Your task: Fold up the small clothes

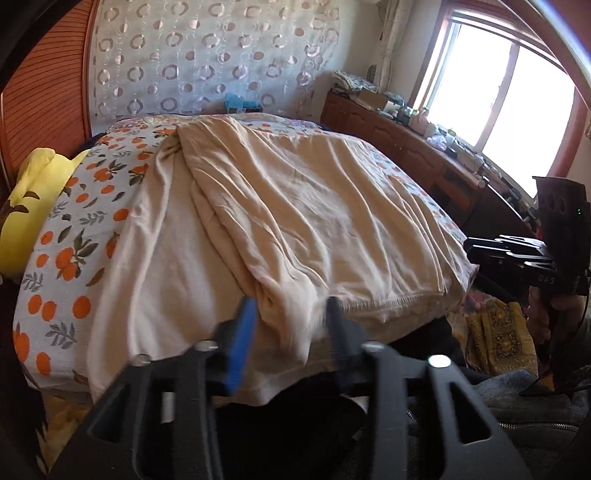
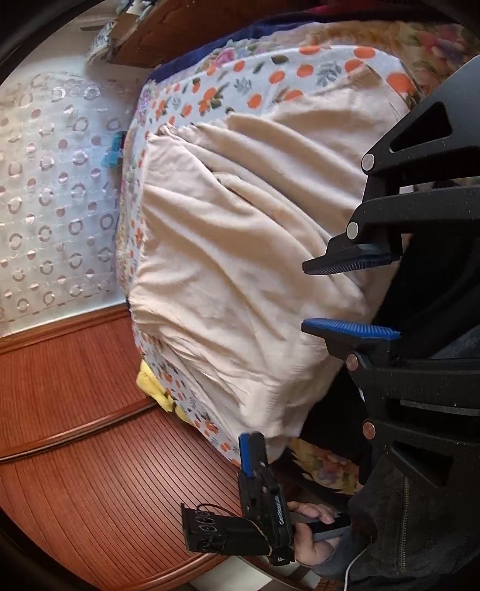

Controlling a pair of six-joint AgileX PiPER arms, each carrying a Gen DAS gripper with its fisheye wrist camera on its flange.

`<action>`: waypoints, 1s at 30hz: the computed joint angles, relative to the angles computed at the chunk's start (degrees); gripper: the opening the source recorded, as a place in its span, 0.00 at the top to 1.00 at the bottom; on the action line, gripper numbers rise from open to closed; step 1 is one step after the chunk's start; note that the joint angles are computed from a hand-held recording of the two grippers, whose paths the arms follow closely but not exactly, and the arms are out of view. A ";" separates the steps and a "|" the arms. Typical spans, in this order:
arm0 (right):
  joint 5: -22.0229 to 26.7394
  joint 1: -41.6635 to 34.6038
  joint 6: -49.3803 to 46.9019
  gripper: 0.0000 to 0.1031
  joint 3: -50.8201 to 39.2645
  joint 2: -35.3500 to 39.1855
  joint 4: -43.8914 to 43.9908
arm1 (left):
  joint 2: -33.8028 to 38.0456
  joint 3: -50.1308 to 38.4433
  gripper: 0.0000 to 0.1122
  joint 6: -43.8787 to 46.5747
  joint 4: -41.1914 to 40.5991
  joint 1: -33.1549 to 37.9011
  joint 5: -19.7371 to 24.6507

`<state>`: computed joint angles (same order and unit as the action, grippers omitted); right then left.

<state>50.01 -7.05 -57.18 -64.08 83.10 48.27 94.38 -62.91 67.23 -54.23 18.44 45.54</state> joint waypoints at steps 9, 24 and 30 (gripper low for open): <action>-13.15 2.26 6.59 0.77 -11.48 13.87 -7.42 | 4.57 -5.32 0.50 -3.04 1.24 1.85 -1.81; -23.06 4.65 12.72 0.98 -9.46 11.57 -10.44 | 9.64 -9.99 0.50 -7.47 3.61 0.05 -5.14; -30.51 3.95 26.23 0.97 0.63 3.43 -23.62 | 14.74 -16.67 0.50 -11.41 7.19 -1.94 -6.70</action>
